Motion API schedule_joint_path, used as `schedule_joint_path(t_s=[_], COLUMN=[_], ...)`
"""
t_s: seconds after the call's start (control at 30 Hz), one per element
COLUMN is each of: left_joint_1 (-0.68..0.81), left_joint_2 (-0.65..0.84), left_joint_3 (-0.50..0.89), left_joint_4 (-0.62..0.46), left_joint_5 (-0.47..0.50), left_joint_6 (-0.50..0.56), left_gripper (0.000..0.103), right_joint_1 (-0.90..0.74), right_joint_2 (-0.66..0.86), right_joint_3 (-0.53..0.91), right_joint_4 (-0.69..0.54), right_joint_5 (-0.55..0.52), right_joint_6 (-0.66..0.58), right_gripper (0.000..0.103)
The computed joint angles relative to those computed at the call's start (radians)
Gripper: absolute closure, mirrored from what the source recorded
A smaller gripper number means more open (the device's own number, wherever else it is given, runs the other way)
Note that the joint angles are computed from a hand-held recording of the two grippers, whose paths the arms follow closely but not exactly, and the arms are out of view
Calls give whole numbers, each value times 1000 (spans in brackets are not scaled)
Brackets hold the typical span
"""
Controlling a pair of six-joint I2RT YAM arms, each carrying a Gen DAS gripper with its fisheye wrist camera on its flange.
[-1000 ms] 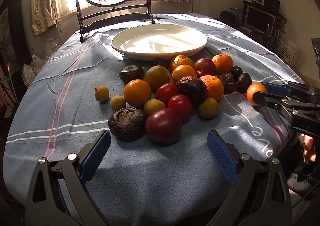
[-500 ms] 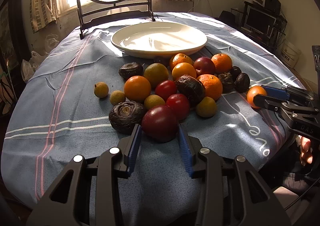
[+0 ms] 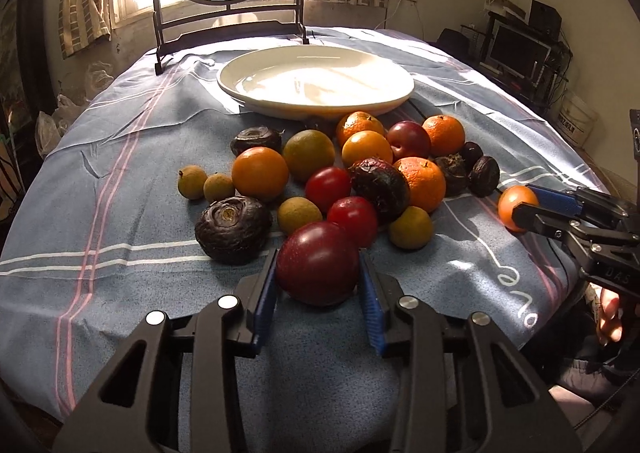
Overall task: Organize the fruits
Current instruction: 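Grasp a red tomato with the left tool while the right tool carries the orange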
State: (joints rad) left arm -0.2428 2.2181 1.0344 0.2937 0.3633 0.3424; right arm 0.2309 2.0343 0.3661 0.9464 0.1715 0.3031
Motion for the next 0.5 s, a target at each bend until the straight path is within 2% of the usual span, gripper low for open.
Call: schedule_joint_path(t_s=[0.13, 0.27, 0.4, 0.5], left_joint_1=[23, 25, -11, -44], left_joint_2=[-71, -104, -35, 96], left_joint_3=[-42, 18, 222, 470], left_joint_4=[14, -37, -163, -307], left_joint_5=[46, 77, 72, 45], left_joint_6=[-11, -25, -52, -84], left_gripper=[66, 66, 66, 66], right_joint_1=[-27, -84, -154, -200], right_joint_2=[-49, -168, -212, -152], right_joint_3=[-24, 8, 143, 304], right_joint_4=[27, -73, -234, -360], right_joint_5=[-40, -69, -121, -169], right_joint_6=[-13, -48, -91, -112], right_gripper=[65, 65, 65, 65])
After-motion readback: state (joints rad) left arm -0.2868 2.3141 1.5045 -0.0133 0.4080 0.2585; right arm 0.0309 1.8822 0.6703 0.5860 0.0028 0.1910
